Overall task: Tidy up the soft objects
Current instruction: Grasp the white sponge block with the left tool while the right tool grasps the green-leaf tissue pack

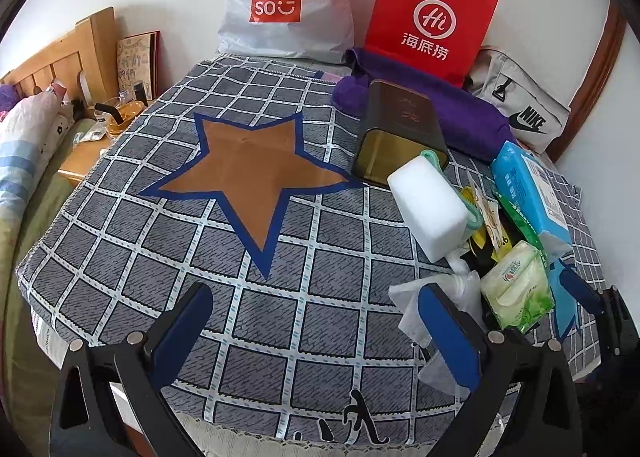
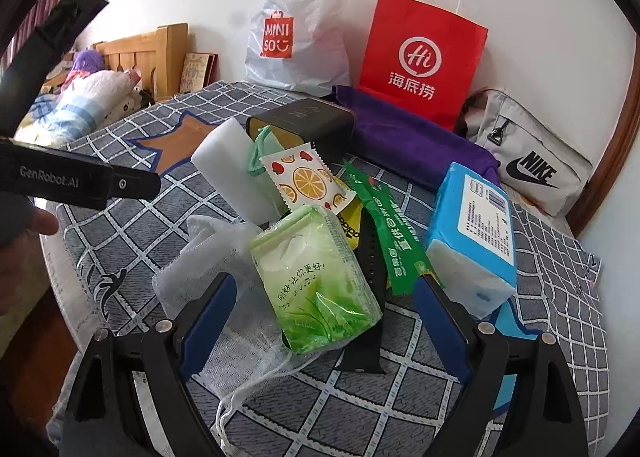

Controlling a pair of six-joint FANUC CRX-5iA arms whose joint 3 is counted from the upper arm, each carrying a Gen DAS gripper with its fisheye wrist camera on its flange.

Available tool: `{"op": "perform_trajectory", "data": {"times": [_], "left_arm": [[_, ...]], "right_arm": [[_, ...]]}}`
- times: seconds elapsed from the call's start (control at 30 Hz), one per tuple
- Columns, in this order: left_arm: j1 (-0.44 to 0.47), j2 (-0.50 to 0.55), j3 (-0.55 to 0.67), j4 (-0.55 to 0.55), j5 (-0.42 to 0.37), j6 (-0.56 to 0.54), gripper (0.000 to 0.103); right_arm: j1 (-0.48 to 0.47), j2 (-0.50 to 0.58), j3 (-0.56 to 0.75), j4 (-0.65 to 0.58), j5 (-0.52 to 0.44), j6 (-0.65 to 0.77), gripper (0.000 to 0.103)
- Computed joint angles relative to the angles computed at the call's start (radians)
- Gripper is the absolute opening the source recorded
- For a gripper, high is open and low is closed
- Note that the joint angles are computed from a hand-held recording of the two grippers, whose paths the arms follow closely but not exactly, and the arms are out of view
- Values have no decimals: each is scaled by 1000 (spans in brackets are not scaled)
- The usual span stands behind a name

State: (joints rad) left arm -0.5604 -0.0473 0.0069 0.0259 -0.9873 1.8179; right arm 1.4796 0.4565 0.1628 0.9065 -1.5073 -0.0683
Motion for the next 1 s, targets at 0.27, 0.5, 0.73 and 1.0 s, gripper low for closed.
{"op": "perform_trajectory", "data": {"times": [0.27, 0.5, 0.73, 1.0], "left_arm": [[8, -18, -69, 151, 156, -159, 101], [-5, 51, -31, 229, 190, -207, 101], [-26, 100, 13, 196, 180, -193, 74], [25, 77, -70, 354, 202, -276, 40]], "right_arm": [[-15, -23, -39, -7, 53, -30, 49], [21, -134, -164, 33, 126, -174, 39], [82, -188, -217, -1, 20, -270, 39], [97, -248, -292, -117, -34, -395, 39]]}}
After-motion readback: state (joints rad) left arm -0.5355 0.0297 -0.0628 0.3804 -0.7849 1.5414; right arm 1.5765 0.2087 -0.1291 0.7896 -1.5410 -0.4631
